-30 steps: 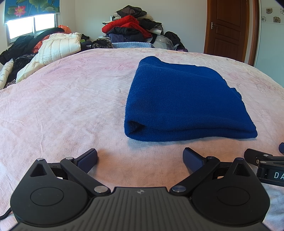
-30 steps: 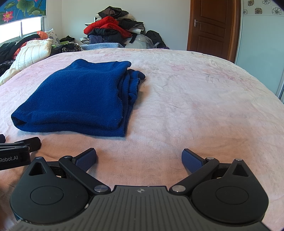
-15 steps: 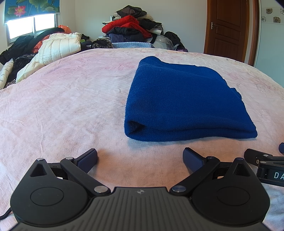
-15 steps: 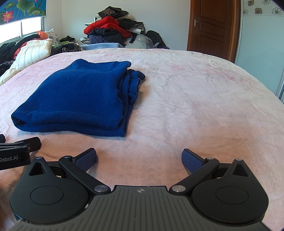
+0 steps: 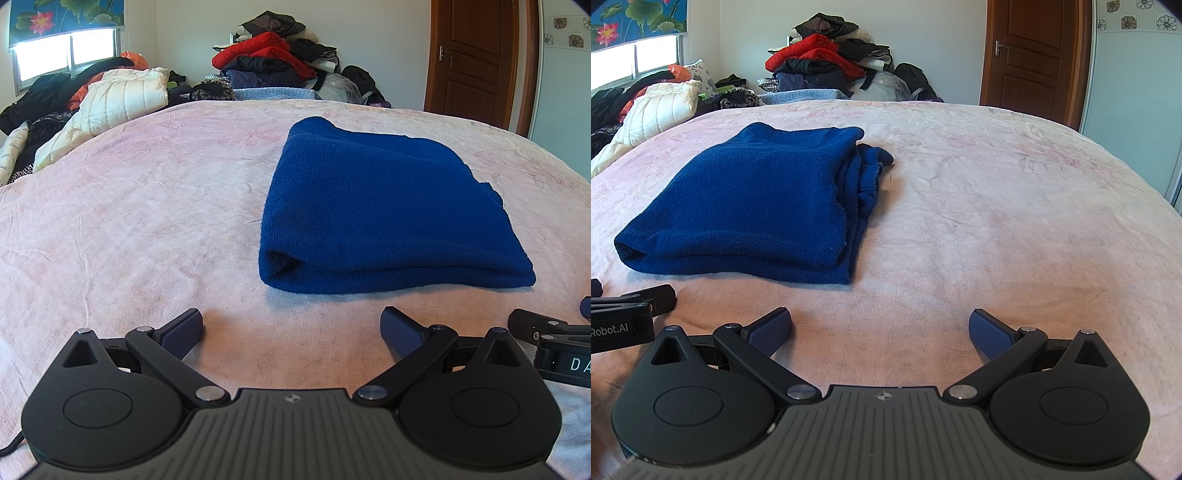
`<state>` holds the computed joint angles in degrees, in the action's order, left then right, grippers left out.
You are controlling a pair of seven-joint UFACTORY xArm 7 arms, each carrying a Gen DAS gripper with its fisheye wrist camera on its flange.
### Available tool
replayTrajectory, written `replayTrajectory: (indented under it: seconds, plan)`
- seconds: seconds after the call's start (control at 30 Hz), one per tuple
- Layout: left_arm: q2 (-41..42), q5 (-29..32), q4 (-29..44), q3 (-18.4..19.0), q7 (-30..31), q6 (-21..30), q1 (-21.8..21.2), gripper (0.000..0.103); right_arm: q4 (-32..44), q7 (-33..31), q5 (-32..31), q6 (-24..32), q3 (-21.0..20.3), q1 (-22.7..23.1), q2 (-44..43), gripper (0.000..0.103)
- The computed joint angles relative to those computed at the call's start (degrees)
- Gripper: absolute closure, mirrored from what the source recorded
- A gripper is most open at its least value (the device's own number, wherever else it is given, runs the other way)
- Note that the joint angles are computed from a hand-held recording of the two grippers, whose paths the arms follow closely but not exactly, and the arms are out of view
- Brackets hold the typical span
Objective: Fold small clothes
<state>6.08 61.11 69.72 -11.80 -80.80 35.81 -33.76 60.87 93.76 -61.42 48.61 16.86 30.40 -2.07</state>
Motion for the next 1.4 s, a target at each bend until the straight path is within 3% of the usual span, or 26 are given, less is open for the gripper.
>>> replayTrajectory:
  seconds: [0.97, 1.17, 1.27, 1.4]
  plan:
    - [0.1, -2.0, 0.3, 0.2, 2.2, -0.5, 0.1, 0.0, 0.0, 0.0, 0.0, 0.0, 0.0, 0.1, 0.0, 0.001]
    - [-0.8, -1.4, -0.9, 0.4, 0.9, -2.7, 0.7, 0.0, 0.0, 0.0, 0.0, 0.0, 0.0, 0.1, 0.0, 0.001]
    - [-0.4, -1.5, 0.0, -0.2, 1.2, 0.7, 0.3, 0.0, 0.0, 0.1, -0.1, 0.0, -0.1, 0.0, 0.0, 0.001]
    - [-0.4, -1.5, -0.1, -0.2, 1.6, 1.2, 0.2, 0.0, 0.0, 0.1, -0.1, 0.0, 0.0, 0.0, 0.0, 0.001]
